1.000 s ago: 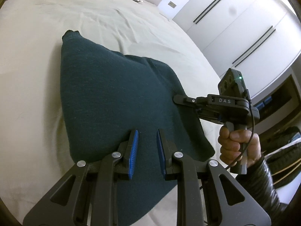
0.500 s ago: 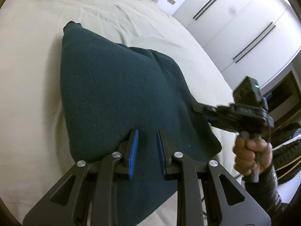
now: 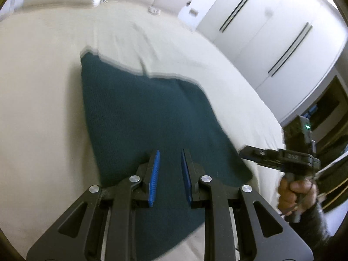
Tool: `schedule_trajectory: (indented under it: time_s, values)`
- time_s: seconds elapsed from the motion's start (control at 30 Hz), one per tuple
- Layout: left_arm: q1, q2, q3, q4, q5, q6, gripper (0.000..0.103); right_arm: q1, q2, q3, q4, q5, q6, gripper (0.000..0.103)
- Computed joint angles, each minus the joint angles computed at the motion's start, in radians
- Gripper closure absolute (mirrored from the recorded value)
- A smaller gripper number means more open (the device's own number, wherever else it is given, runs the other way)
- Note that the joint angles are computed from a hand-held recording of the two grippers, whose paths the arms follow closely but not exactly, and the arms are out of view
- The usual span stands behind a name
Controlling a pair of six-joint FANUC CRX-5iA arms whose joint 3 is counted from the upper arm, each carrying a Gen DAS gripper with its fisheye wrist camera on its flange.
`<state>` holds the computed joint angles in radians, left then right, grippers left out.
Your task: Fold small clothes
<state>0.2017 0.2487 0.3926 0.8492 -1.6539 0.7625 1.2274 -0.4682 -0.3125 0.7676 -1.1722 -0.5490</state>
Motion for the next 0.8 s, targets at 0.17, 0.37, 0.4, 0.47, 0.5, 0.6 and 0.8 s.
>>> schedule_trajectory:
  time_s: [0.17,0.37,0.4,0.47,0.5,0.6,0.8]
  values:
    - [-0.070,0.181,0.280,-0.081,0.007,0.130,0.084,-0.214,0.054,0.047,-0.074,0.278,0.192,0.071]
    - [-0.134,0.293,0.438,-0.171,-0.008,0.196,0.084,-0.450,0.262,0.265,-0.464,0.379,0.577,0.071]
    - [-0.134,0.284,0.407,-0.166,0.013,0.193,0.084,-0.479,0.287,0.284,-0.519,0.374,0.616,0.071]
    - [-0.131,0.280,0.379,-0.150,0.031,0.194,0.084,-0.499,0.287,0.262,-0.527,0.394,0.585,0.076]
    - [-0.131,0.281,0.378,-0.149,0.033,0.196,0.084,-0.502,0.280,0.248,-0.524,0.400,0.573,0.082]
    - [-0.127,0.231,0.307,-0.152,0.066,0.146,0.084,-0.501,0.259,0.222,-0.518,0.405,0.592,0.091]
    - [-0.103,0.144,0.213,-0.143,0.107,0.124,0.084,-0.403,0.182,0.143,-0.334,0.414,0.443,0.059]
